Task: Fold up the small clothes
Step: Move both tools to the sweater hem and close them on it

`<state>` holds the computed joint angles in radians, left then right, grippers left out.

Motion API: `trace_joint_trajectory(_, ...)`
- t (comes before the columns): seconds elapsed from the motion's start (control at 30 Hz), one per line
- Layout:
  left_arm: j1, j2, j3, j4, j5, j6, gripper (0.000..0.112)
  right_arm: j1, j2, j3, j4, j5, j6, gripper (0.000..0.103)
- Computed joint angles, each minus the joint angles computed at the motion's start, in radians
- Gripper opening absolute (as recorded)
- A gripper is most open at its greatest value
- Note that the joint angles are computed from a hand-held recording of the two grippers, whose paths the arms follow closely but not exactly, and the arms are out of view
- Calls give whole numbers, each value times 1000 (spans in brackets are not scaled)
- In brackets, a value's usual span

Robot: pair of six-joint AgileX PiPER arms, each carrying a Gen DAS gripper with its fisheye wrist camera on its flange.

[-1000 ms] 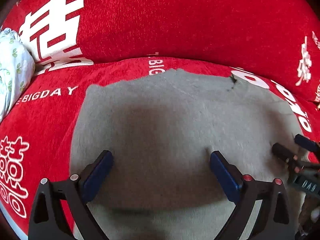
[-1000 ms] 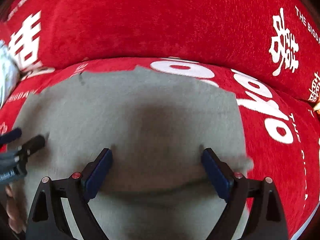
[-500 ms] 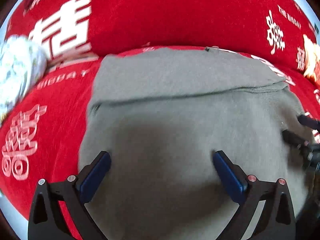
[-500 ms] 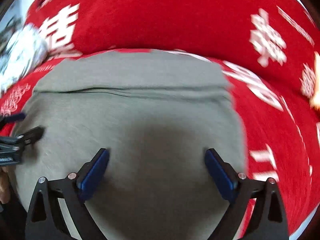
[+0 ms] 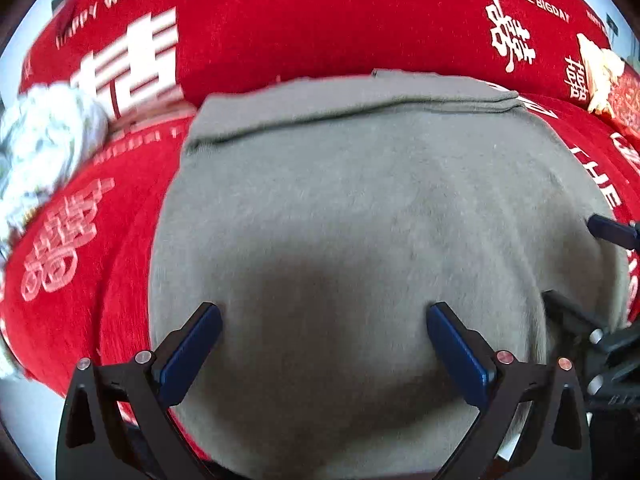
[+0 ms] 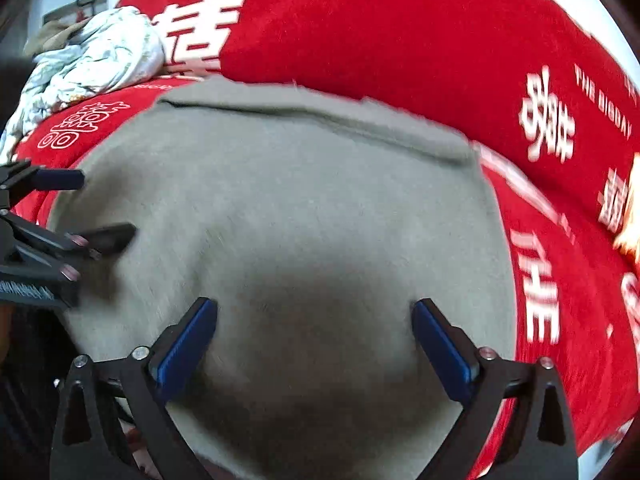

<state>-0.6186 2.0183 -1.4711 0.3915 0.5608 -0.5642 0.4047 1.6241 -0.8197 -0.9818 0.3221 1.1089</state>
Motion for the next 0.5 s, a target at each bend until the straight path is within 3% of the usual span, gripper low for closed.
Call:
trace_joint_trajectory(0.1,58,-37,60,-73,-16,46,103,-51,-45,66,-54,2,46,101)
trace_joint_trajectory(0.17,72,-57,87,-76,-9,40,103,-94,-83,108,-3,-12,7,101)
trace_joint_trajectory(0.27,51,-102,139,-7,-1,-54,103,-17,-105,99,1,104,54,102)
trace_joint_trajectory(0.37,2,-119,159,7,-24,-61,103,58,-80,68,-21,112,71,102)
trace_joint_trajectory(0.43,-53,-89,142,129,19,-145,103,105,-22,29,7,104,15,102)
trace_joint_trajectory(0.5,-65,-65,148,177,20,-169,103,158,12,35,-91,149,92,102)
